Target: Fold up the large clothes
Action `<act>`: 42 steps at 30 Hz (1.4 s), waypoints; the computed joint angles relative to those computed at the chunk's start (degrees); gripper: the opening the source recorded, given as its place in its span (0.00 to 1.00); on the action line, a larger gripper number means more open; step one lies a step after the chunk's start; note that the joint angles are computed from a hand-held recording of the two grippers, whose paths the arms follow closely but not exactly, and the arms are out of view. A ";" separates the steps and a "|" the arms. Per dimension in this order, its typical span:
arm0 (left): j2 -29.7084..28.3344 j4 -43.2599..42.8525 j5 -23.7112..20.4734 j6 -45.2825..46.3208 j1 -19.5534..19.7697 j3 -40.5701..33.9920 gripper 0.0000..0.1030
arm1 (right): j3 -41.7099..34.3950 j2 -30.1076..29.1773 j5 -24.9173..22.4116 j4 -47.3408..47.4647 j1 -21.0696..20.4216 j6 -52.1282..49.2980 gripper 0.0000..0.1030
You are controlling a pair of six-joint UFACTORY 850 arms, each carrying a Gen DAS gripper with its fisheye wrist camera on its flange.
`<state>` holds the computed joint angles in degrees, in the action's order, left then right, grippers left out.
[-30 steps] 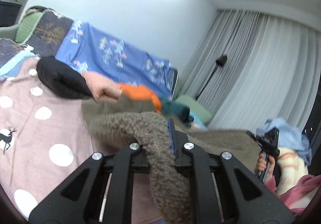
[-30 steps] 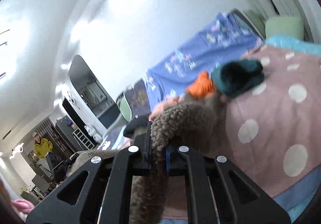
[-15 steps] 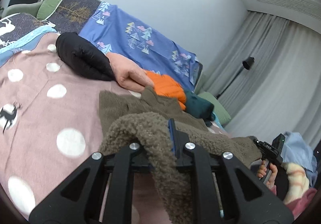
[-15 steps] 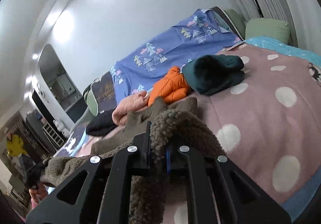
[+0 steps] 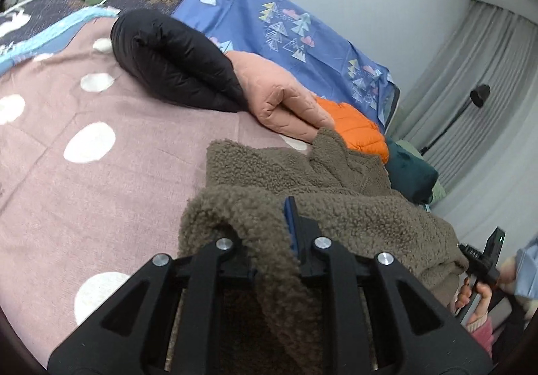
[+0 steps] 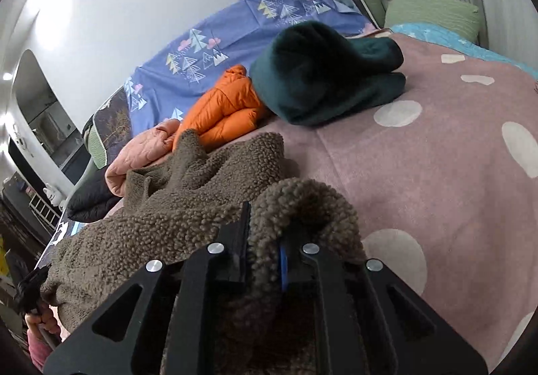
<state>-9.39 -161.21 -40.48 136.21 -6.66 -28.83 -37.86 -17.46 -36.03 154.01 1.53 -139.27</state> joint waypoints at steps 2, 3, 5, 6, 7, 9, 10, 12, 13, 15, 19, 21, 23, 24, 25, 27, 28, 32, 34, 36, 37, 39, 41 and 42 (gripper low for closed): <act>1.87 1.85 0.48 -1.02 0.31 0.83 0.17 | 1.21 1.94 -0.47 -1.85 -0.38 1.49 0.21; 2.70 3.00 0.51 -2.04 0.59 1.23 0.19 | 1.93 3.08 -0.94 -3.33 -0.70 2.61 0.31; 5.35 6.08 -0.99 -4.71 1.37 3.22 0.28 | 4.80 6.70 -1.95 -0.97 -0.47 -0.46 0.63; 7.03 6.56 -1.97 -4.87 1.57 4.64 0.35 | 6.71 8.79 -2.73 1.96 -0.01 -4.53 0.72; 8.40 4.97 -2.30 -3.30 1.20 5.80 0.55 | 7.77 10.45 -2.23 2.97 0.37 -6.49 0.72; 13.05 -0.85 -2.22 3.26 -0.30 9.17 0.62 | 9.89 13.27 -1.19 4.92 1.21 -11.41 0.72; 14.70 -1.03 -1.68 4.08 -0.44 10.19 0.62 | 10.76 14.24 -0.81 4.66 1.43 -12.30 0.72; 17.03 3.81 -1.71 0.39 0.37 11.80 0.62 | 11.76 15.07 -0.38 1.16 1.31 -10.26 0.72; 17.57 7.89 -2.45 -2.65 0.76 12.34 0.62 | 11.93 15.14 -0.30 -0.33 1.22 -9.12 0.72; 17.93 11.80 -2.48 -4.95 -0.16 12.78 0.62 | 12.57 14.89 -0.51 -1.98 1.67 -8.70 0.72; 15.28 14.05 -1.60 -5.63 -3.48 11.87 0.69 | 11.59 12.44 1.03 -2.59 3.75 -10.81 0.72; 13.18 10.80 0.39 -3.12 -5.16 10.50 0.70 | 10.34 10.59 1.64 -3.49 4.36 -10.25 0.72; 11.67 11.01 0.37 -3.87 -5.18 9.56 0.68 | 8.69 8.76 2.19 -5.36 4.69 -8.61 0.70; 11.65 10.88 0.22 -3.72 -5.11 9.43 0.66 | 8.11 8.39 3.17 -3.68 5.34 -10.00 0.59; 11.93 10.72 0.37 -3.51 -4.96 9.34 0.50 | 7.83 8.36 4.34 -0.59 6.24 -12.58 0.47; 12.03 13.18 0.10 -5.84 -3.56 8.77 0.26 | 6.62 7.87 4.30 -0.95 6.04 -11.82 0.37; 11.84 15.09 -0.68 -7.78 -2.51 8.31 0.25 | 6.01 7.64 3.61 -2.48 5.53 -10.09 0.28; 9.02 13.50 -2.06 -6.13 -0.71 3.73 0.22 | -0.11 4.68 3.23 -6.00 4.08 -3.00 0.26; 5.77 9.40 -0.60 -1.97 -1.20 -0.56 0.21 | -3.68 2.59 5.01 -7.03 3.60 0.44 0.26; 2.51 5.60 1.04 -0.26 -1.15 -4.71 0.23 | -7.70 0.35 8.01 -4.44 3.85 1.20 0.30; 1.46 4.55 1.17 -0.62 -0.78 -6.13 0.28 | -9.14 -0.35 8.96 -3.63 3.84 1.63 0.40; 0.33 -0.22 1.64 -0.86 0.19 -8.60 0.34 | -9.83 0.25 8.99 2.35 3.94 -0.98 0.50; 1.42 -4.83 3.42 1.36 0.55 -9.34 0.37 | -8.57 2.07 6.79 3.45 3.79 -2.59 0.53; 2.08 -4.04 2.81 0.96 0.95 -9.06 0.38 | -7.78 3.09 6.24 4.65 4.00 -5.35 0.55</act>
